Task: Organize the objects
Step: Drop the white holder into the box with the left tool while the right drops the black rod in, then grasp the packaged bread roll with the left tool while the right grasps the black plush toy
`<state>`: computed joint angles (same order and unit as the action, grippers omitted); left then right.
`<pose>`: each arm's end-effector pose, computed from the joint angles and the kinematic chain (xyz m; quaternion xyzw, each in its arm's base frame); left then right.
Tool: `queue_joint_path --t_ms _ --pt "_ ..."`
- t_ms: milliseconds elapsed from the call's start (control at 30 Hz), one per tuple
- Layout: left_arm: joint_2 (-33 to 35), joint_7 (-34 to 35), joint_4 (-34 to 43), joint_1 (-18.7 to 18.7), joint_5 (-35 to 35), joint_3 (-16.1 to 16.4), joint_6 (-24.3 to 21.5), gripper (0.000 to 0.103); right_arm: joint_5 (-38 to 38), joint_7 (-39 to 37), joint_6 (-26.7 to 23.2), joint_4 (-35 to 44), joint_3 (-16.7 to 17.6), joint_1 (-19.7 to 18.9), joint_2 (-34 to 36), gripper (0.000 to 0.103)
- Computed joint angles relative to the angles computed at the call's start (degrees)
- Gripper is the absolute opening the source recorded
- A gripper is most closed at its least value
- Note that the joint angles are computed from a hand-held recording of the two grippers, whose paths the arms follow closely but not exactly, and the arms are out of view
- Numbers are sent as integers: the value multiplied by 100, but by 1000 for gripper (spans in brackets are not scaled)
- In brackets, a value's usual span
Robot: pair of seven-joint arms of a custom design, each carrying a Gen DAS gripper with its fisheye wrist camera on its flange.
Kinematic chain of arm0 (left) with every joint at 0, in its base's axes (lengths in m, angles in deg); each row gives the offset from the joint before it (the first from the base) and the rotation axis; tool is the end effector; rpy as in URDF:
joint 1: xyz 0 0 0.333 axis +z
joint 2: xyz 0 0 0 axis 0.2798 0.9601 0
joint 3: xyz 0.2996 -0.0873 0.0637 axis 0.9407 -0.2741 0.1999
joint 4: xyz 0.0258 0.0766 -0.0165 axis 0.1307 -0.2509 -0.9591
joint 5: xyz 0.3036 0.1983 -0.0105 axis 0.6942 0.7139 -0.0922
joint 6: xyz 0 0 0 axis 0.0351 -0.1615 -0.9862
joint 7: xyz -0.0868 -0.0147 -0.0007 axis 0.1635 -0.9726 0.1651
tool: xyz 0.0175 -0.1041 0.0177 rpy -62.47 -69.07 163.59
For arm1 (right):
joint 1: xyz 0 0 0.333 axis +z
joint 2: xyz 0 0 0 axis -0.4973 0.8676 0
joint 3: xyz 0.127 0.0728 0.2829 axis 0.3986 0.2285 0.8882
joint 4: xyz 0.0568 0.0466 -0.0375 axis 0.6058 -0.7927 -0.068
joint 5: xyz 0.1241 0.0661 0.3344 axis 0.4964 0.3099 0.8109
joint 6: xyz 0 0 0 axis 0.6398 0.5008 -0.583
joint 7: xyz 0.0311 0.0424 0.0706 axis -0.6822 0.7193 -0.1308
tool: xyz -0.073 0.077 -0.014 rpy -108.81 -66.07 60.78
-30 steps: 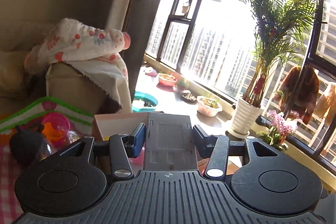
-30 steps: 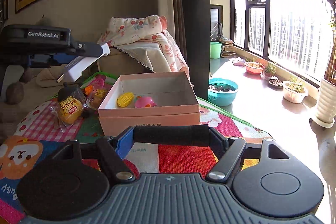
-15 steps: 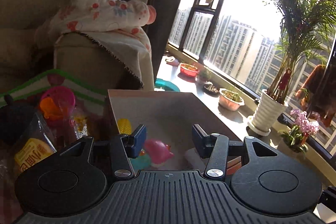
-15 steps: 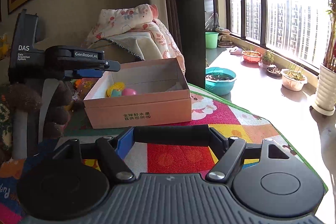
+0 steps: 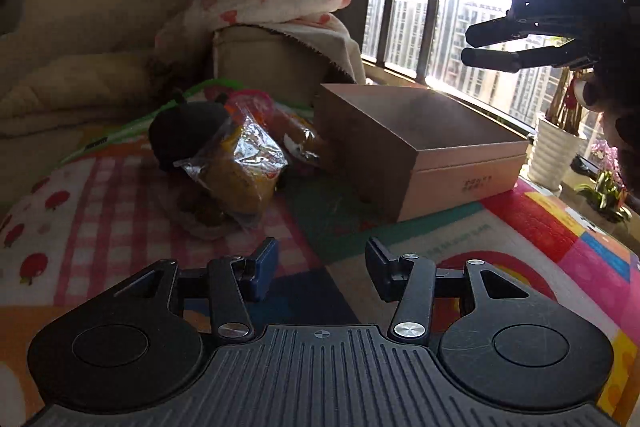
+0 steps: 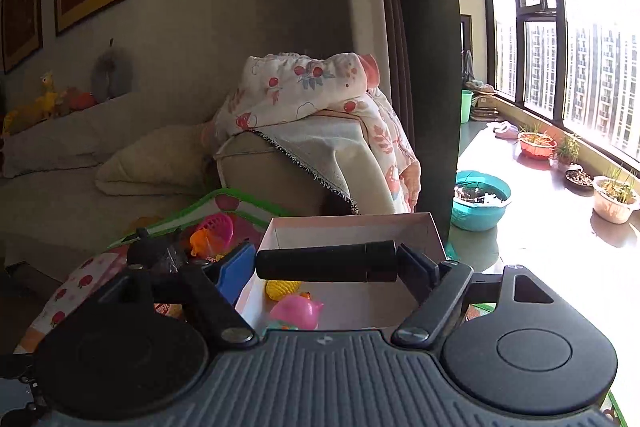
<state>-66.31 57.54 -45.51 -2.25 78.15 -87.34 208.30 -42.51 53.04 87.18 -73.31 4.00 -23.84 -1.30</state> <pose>0.5248 -0.3066 0.4462 -0.6462 0.5823 -0.3617 0.3356 0.6926 0.1509 0.5528 -0.7219 0.4495 -0.2266 0.4749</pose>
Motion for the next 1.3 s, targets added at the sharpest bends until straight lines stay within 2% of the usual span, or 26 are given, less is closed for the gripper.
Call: queue_joint_path --t_ms 33,133,300,367,467,567,633,667,733,800,933,967,1000,1033,1100,1133,1167,1233,1300 --pt "-52 2 -63 -21 40 8 -119 53 -70 110 66 33 -55 77 38 92" --pt "-174 -118 -203 5 206 10 -325 53 250 -415 250 -373 255 -90 -112 101" --pt "-102 -385 12 88 345 25 -648 53 461 -1037 735 -1412 265 6 -451 101" --pt "-32 -263 189 101 522 46 -722 53 516 -1195 804 -1763 272 4 -556 101" --pt "248 699 665 145 446 88 -682 54 567 -1269 836 -2052 227 46 -612 101" --pt "704 2099 1278 124 -343 143 -819 54 507 -1136 934 -2212 131 135 -594 101" --pt "996 2888 1607 137 -946 178 -750 54 261 -763 778 -2209 -54 240 -563 101" --pt "1143 3259 1760 142 -1260 177 -761 56 276 -733 731 -2187 -19 190 -559 102" --pt "1342 3438 1940 33 -1377 306 -781 62 437 -808 654 -2118 105 54 -533 103" --pt "1474 3421 2058 -91 -1437 454 -777 72 371 -740 476 -2095 46 59 -537 103" --pt "1651 3620 2146 -168 -1966 607 -672 73 276 -742 493 -2144 -16 142 -560 103" --pt "1607 3363 2058 -242 -1848 730 -557 68 238 -723 513 -2157 -32 165 -565 103" --pt "1475 2790 1868 -369 -1602 888 -501 61 164 -681 541 -2165 -65 204 -566 103" --pt "1331 2399 1688 -400 -1512 925 -468 60 97 -638 560 -2176 -88 232 -569 103" --pt "925 1586 1141 -260 -1419 881 15 59 -121 -518 558 -2157 -149 314 -562 103" --pt "645 866 774 -232 -1035 932 368 59 -188 -489 506 -2121 -138 319 -563 103" --pt "409 291 485 -213 -690 933 521 58 -213 -499 443 -2077 -101 304 -563 103" --pt "-70 -959 -78 -221 147 902 536 58 -193 -642 261 -1856 43 283 -529 103" --pt "-482 -1973 -608 -209 812 782 246 58 -122 -844 138 -1566 192 319 -460 103"
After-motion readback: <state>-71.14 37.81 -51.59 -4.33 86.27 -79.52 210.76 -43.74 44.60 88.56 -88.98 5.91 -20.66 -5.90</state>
